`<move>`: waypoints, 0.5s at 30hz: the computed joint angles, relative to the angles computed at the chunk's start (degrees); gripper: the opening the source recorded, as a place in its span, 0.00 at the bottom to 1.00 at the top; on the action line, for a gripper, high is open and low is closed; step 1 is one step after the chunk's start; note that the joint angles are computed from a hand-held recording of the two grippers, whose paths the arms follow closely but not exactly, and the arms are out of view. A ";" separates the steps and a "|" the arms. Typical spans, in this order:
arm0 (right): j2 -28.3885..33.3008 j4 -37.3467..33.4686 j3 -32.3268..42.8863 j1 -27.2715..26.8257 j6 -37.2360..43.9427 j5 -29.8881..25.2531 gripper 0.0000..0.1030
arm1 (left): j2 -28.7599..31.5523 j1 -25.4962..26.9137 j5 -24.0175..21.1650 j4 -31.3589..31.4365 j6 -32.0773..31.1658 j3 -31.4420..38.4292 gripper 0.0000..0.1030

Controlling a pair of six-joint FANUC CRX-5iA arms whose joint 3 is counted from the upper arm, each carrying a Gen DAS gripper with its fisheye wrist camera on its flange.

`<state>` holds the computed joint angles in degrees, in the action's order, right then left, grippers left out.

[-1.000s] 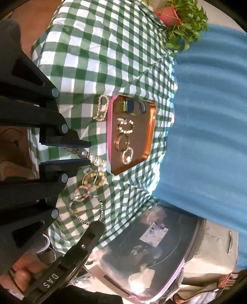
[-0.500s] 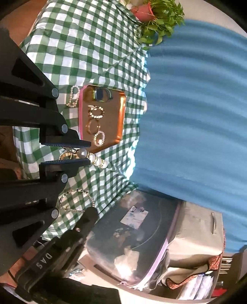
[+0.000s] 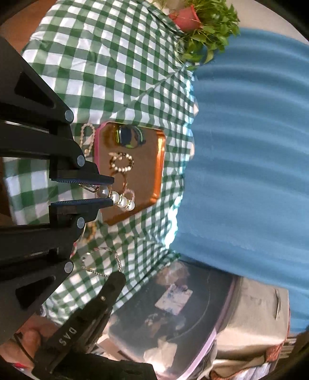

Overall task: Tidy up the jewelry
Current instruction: 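Carry the pearl pin and silver chain bracelet over the orange tray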

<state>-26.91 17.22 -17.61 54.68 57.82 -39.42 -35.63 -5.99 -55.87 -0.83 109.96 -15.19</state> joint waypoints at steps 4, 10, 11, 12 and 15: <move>4.19 -4.57 3.11 -3.00 5.22 1.14 0.02 | 1.24 5.08 3.81 6.02 -5.76 -2.97 0.11; 11.74 -8.92 8.62 -6.36 11.28 3.18 0.02 | 8.53 7.33 9.90 10.99 -13.45 -1.68 0.11; 13.22 -9.73 9.92 -6.97 12.03 3.26 0.02 | 9.89 7.04 10.37 10.29 -13.49 -0.73 0.11; 14.82 -11.63 11.63 -7.86 13.58 3.34 0.02 | 10.93 7.15 11.36 10.90 -14.23 -0.54 0.11; 17.76 -13.05 13.63 -9.15 14.56 4.47 0.02 | 12.59 7.87 13.35 12.49 -15.51 -1.47 0.11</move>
